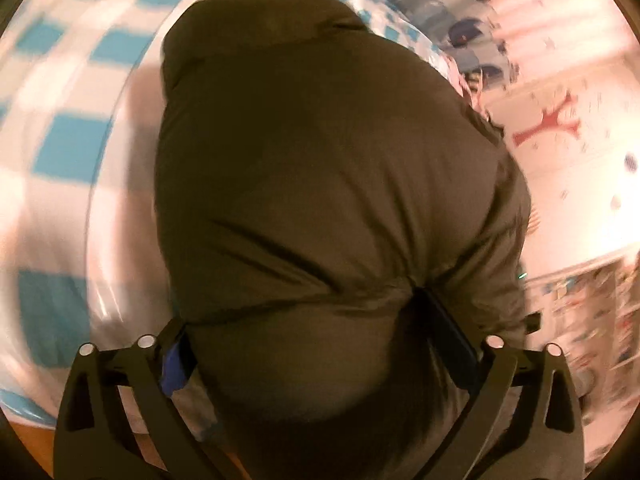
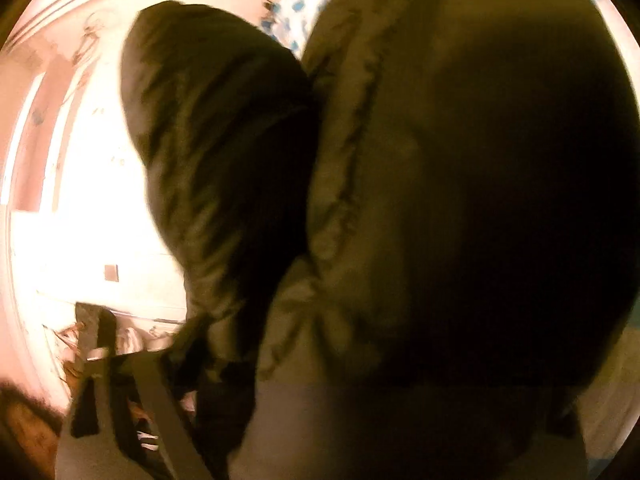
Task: Fold large clothes
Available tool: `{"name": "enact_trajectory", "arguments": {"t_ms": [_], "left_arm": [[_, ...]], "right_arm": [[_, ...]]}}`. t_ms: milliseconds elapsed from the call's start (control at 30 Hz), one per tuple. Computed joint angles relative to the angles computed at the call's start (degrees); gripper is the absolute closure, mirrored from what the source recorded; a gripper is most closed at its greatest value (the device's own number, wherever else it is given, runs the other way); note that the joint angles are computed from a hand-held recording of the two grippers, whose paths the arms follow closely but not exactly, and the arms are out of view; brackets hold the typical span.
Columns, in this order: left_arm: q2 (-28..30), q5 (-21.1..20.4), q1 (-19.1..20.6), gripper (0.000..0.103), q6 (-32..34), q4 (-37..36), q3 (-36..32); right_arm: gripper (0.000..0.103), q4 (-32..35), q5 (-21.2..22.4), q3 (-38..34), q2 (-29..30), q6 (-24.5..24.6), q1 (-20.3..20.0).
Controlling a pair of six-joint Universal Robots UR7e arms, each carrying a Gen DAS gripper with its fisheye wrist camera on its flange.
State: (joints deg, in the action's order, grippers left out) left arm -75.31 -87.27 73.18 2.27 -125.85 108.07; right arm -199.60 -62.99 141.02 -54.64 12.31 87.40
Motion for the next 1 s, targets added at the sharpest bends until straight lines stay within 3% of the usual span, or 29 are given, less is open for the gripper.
{"name": "enact_trajectory", "arguments": {"t_ms": [100,200,367,467,633,700,733,833,900,933,967,1000], "left_arm": [[-2.3,5.7,-3.5,0.035,2.4,-2.5,2.7],[-3.8,9.1,-5.8,0.042,3.3,-4.0,3.8],[-7.6,14.1,-10.1,0.048,6.4,-10.4,5.9],[-8.8,16.9,-12.3,0.051,8.5,-14.2,4.9],[-8.7,21.7,-13.8,0.053,13.6,-21.4,2.5],[-8.3,23.4,-12.8,0.053,15.4,-23.3,1.0],[-8.2,24.1,-12.2,0.053,16.0,-23.5,0.4],[-5.1,27.2,-7.9,0.052,17.0,-22.1,-2.7],[-1.8,28.3,-3.4,0.045,14.6,-16.6,-6.2],[0.1,28.2,-0.5,0.035,13.1,-14.3,-7.9],[0.5,26.8,1.5,0.032,12.3,-14.3,-8.3],[0.1,23.8,3.2,0.03,11.5,-13.2,-9.0]], "right_arm": [[0.054,-2.8,-2.6,0.3,0.2,0.1,1.1],[0.062,-3.9,-6.5,-0.1,-0.7,-0.4,3.9],[0.063,-3.5,-12.3,-5.8,-1.9,-3.6,12.8],[0.063,1.3,-13.5,-9.5,-4.7,-6.9,15.1],[0.063,7.3,-14.6,-21.1,-0.8,-11.8,19.6],[0.063,9.0,-13.7,-25.5,2.6,-12.8,20.0],[0.063,10.5,-12.2,-26.0,2.9,-14.6,18.0],[0.061,16.9,-14.5,-33.8,11.2,-11.0,18.6],[0.052,22.9,-18.3,-37.1,15.8,-9.0,17.4],[0.047,24.7,-20.1,-37.9,18.0,-7.7,16.8],[0.037,24.2,-19.6,-37.3,19.0,-6.3,15.8],[0.035,22.7,-18.6,-36.4,19.3,-5.2,15.3]]}}
